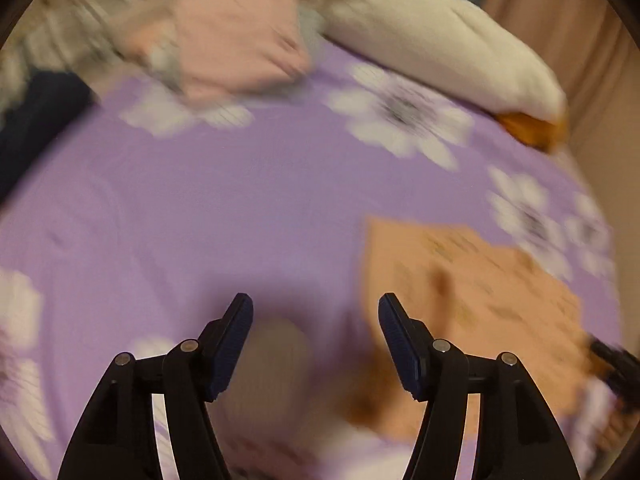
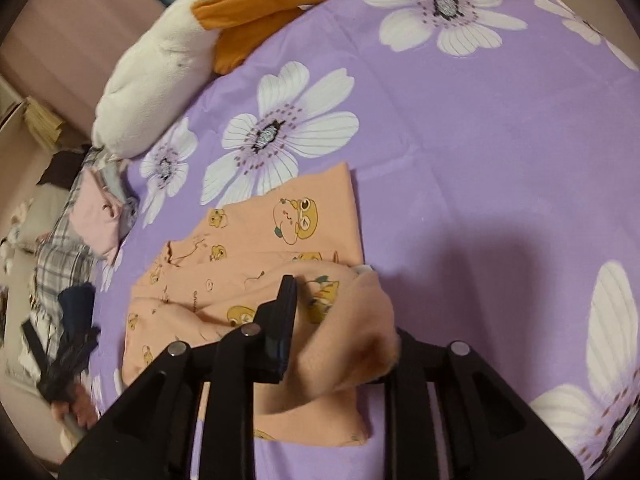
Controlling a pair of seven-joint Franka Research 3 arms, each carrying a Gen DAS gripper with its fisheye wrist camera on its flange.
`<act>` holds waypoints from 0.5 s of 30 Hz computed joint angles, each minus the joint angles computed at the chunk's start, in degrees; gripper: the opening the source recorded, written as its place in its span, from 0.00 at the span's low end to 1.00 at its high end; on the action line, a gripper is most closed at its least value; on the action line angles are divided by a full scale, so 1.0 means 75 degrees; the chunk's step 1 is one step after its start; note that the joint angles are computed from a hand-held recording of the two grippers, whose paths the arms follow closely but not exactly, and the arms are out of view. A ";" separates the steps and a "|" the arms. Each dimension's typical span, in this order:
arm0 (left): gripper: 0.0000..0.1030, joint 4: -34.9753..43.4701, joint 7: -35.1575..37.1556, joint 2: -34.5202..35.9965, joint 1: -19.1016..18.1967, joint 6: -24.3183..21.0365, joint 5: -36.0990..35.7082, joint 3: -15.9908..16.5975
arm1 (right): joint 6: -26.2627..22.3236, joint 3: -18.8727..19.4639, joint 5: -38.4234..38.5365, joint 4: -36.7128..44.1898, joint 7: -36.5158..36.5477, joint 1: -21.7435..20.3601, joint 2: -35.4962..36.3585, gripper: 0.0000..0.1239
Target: Fold small clothes
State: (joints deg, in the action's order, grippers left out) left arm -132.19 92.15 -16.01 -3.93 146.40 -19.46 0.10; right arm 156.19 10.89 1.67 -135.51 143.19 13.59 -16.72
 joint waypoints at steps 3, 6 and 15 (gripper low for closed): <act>0.62 0.0095 0.1796 -0.0077 -0.0777 -0.1595 -0.2970 0.0910 | -0.0067 0.0128 -0.0153 0.0136 0.0261 -0.0011 0.0129 0.20; 0.62 0.0251 0.2380 0.0289 -0.0894 -0.2378 -0.4479 0.0982 | -0.0107 0.0072 0.0063 0.0139 0.0257 0.0181 0.0145 0.20; 0.52 0.0837 0.1884 0.1319 -0.0438 -0.1140 -0.5355 -0.0247 | -0.0388 0.0005 -0.0055 0.0185 -0.0012 0.0296 0.0124 0.20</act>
